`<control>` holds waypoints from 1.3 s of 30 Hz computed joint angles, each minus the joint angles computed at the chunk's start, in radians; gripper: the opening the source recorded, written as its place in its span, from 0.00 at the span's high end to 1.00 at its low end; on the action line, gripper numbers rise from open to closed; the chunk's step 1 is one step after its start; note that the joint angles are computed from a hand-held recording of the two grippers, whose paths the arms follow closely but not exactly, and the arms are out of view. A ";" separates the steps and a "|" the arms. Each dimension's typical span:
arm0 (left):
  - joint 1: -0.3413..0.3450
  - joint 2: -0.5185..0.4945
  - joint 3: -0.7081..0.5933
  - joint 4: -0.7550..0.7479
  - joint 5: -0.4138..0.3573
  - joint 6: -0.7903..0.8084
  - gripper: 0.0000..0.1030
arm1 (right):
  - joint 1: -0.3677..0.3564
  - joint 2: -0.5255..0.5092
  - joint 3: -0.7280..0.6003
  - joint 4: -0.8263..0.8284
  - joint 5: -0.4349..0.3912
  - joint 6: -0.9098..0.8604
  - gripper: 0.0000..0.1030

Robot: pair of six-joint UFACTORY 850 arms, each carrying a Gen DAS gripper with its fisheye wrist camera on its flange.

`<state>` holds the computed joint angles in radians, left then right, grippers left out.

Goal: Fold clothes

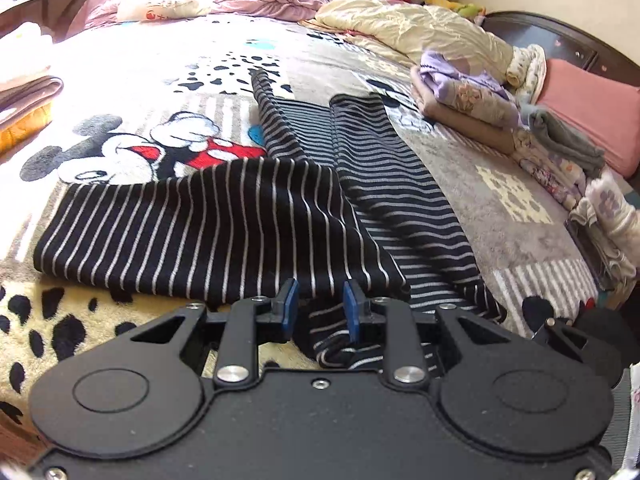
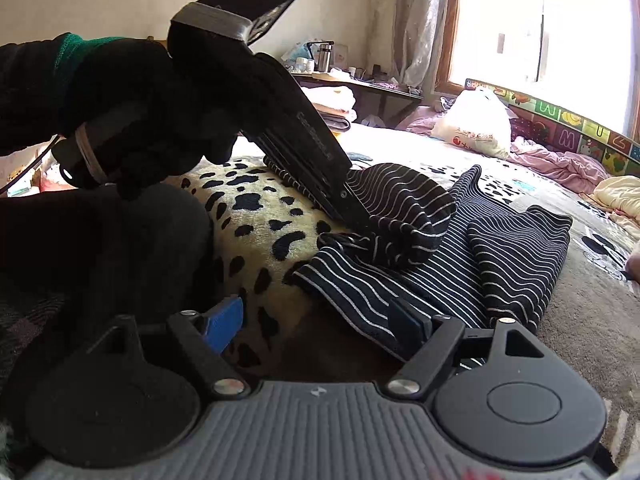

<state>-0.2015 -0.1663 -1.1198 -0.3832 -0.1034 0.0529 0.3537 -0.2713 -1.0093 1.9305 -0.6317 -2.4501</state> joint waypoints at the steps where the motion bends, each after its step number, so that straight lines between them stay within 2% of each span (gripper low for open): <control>1: 0.012 -0.003 -0.016 -0.063 0.004 0.051 0.78 | -0.001 -0.005 -0.009 0.011 0.003 0.010 0.24; 3: 0.029 -0.036 -0.074 -0.065 0.006 0.045 0.78 | 0.000 -0.018 -0.032 0.029 0.002 0.028 0.23; 5: 0.041 -0.090 -0.152 0.088 0.006 -0.086 0.78 | 0.007 -0.040 -0.066 0.036 -0.002 0.034 0.23; 8: 0.052 -0.201 -0.305 0.182 -0.025 -0.172 0.78 | 0.030 -0.076 -0.119 0.060 0.025 0.016 0.23; 9: 0.054 -0.243 -0.362 0.260 -0.041 -0.252 0.78 | 0.039 -0.089 -0.138 0.075 0.043 0.017 0.23; 14: 0.063 -0.486 -0.681 0.396 -0.206 -0.393 0.77 | 0.050 -0.158 -0.229 0.099 0.103 0.163 0.23; 15: 0.063 -0.531 -0.741 0.410 -0.241 -0.413 0.76 | 0.046 -0.173 -0.248 0.077 0.104 0.211 0.27; 16: 0.063 -0.569 -0.791 0.415 -0.268 -0.424 0.73 | 0.043 -0.189 -0.267 0.054 0.105 0.259 0.36; 18: 0.059 -0.638 -0.885 0.451 -0.313 -0.460 0.67 | 0.035 -0.220 -0.304 -0.004 0.109 0.361 0.43; 20: 0.049 -0.681 -0.941 0.556 -0.331 -0.531 0.67 | 0.023 -0.248 -0.334 -0.059 0.089 0.471 0.47; 21: 0.045 -0.699 -0.965 0.601 -0.337 -0.551 0.84 | 0.016 -0.262 -0.349 -0.087 0.075 0.528 0.54; 22: 0.040 -0.708 -0.978 0.624 -0.336 -0.550 0.93 | 0.010 -0.274 -0.361 -0.110 0.058 0.575 0.62; 25: 0.021 -0.722 -1.010 0.668 -0.333 -0.503 0.94 | -0.006 -0.292 -0.380 -0.150 -0.010 0.657 0.75; 26: 0.017 -0.734 -1.030 0.644 -0.339 -0.451 0.94 | -0.011 -0.292 -0.380 -0.158 -0.038 0.674 0.76; 28: 0.016 -0.771 -1.084 0.492 -0.361 -0.255 0.94 | -0.018 -0.290 -0.376 -0.172 -0.085 0.708 0.77; 29: 0.014 -0.801 -1.133 0.428 -0.408 -0.161 0.94 | -0.020 -0.289 -0.375 -0.181 -0.101 0.722 0.77; 30: 0.010 -0.843 -1.195 0.406 -0.474 -0.107 0.93 | -0.019 -0.288 -0.374 -0.194 -0.106 0.732 0.77; 31: 0.005 -0.863 -1.221 0.426 -0.499 -0.095 0.93 | -0.018 -0.287 -0.373 -0.203 -0.109 0.740 0.77; 33: 0.002 -0.853 -1.197 0.456 -0.478 -0.118 0.91 | -0.020 -0.287 -0.369 -0.209 -0.110 0.750 0.77; 35: 0.015 -0.798 -1.117 0.405 -0.409 -0.133 0.83 | -0.027 -0.287 -0.366 -0.206 -0.119 0.761 0.77; 37: 0.024 -0.750 -1.046 0.418 -0.333 -0.164 0.83 | -0.034 -0.283 -0.358 -0.201 -0.126 0.762 0.74; 39: 0.031 -0.740 -1.041 0.474 -0.311 -0.225 0.83 | -0.040 -0.277 -0.346 -0.193 -0.128 0.756 0.71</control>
